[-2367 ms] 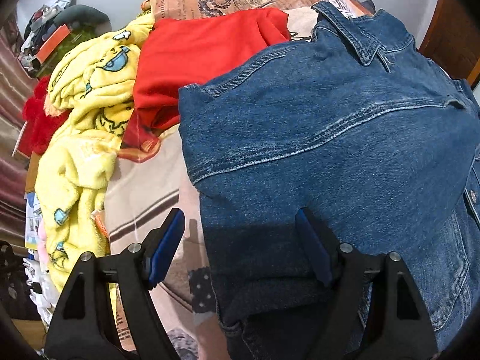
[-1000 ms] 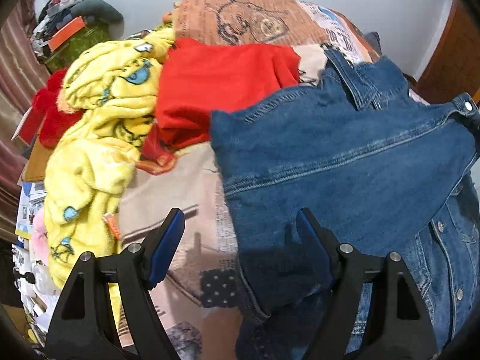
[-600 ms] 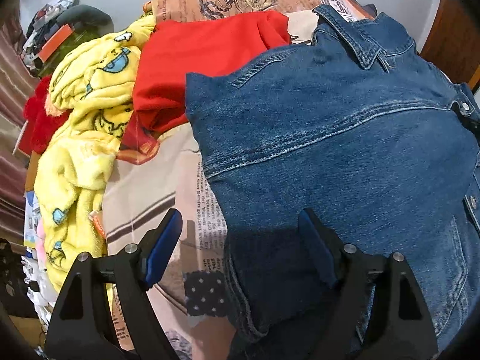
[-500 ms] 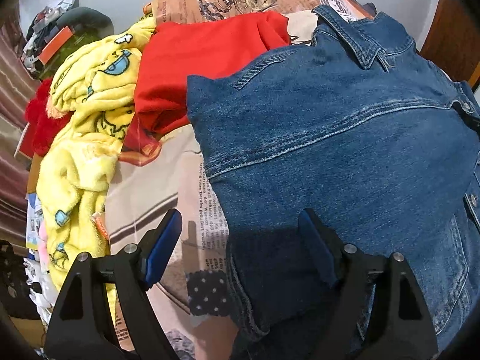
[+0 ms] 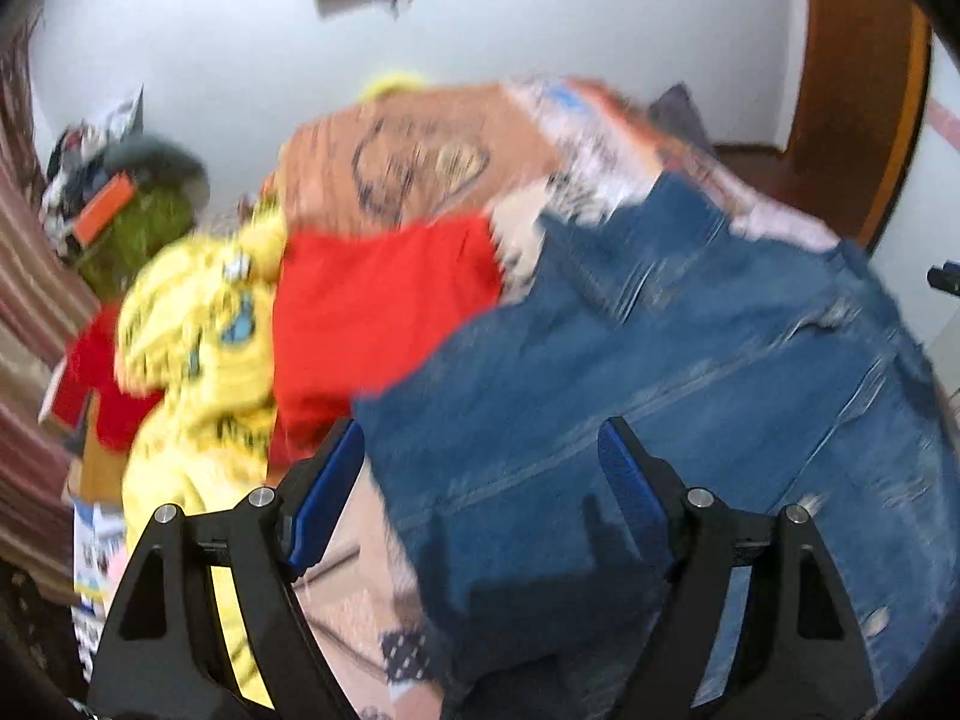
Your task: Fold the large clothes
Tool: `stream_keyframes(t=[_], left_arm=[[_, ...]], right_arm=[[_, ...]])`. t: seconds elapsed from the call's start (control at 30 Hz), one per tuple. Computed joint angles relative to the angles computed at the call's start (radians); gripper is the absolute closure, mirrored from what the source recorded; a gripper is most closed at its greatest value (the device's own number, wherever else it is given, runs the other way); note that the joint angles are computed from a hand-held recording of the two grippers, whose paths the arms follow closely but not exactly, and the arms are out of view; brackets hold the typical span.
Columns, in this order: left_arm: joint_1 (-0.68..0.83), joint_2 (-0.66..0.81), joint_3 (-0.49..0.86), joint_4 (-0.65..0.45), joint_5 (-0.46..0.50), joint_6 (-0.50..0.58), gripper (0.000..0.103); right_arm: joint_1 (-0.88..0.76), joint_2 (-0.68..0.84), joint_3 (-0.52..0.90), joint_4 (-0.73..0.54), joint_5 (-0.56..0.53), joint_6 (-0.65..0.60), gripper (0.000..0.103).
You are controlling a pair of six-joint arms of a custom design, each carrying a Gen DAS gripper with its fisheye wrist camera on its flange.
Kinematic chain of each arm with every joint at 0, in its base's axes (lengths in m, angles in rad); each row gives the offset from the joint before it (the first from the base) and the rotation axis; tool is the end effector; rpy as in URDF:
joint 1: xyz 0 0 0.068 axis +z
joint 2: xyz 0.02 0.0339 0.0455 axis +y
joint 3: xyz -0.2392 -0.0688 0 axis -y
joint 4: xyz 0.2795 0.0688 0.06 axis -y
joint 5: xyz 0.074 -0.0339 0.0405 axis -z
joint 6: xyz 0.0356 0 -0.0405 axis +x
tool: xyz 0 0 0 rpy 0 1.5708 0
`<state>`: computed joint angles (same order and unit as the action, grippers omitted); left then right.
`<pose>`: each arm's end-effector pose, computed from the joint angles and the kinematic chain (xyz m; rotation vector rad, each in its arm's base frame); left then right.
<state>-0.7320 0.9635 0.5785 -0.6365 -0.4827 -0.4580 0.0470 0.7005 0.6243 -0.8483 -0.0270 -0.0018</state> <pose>0.1748 -0.1349 0.1706 0.1645 2.4246 0.1113 0.1861 0.0097 0.2188 -0.0722 2.4945 0.0526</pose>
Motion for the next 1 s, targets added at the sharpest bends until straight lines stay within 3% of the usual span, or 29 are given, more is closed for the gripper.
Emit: stream_keyframes(t=[0.23, 0.47, 0.67, 0.77, 1.0], left_arm=[[-0.047, 0.154, 0.118, 0.14, 0.057, 0.027, 0.023], [-0.098, 0.394, 0.176, 0.239, 0.117, -0.006, 0.023], [-0.115, 0.524, 0.21, 0.287, 0.158, -0.029, 0.023], [-0.113, 0.548, 0.22, 0.292, 0.164, -0.032, 0.023], [-0.084, 0.575, 0.219, 0.304, 0.193, -0.052, 0.023]], right_arm=[[-0.286, -0.072, -0.035, -0.062, -0.144, -0.077, 0.025], [-0.509, 0.115, -0.106, -0.034, -0.305, -0.129, 0.025], [-0.656, 0.444, -0.094, 0.087, -0.442, -0.106, 0.025], [-0.684, 0.498, -0.089, 0.149, -0.51, -0.074, 0.023], [-0.633, 0.599, -0.077, 0.342, -0.46, 0.075, 0.029]])
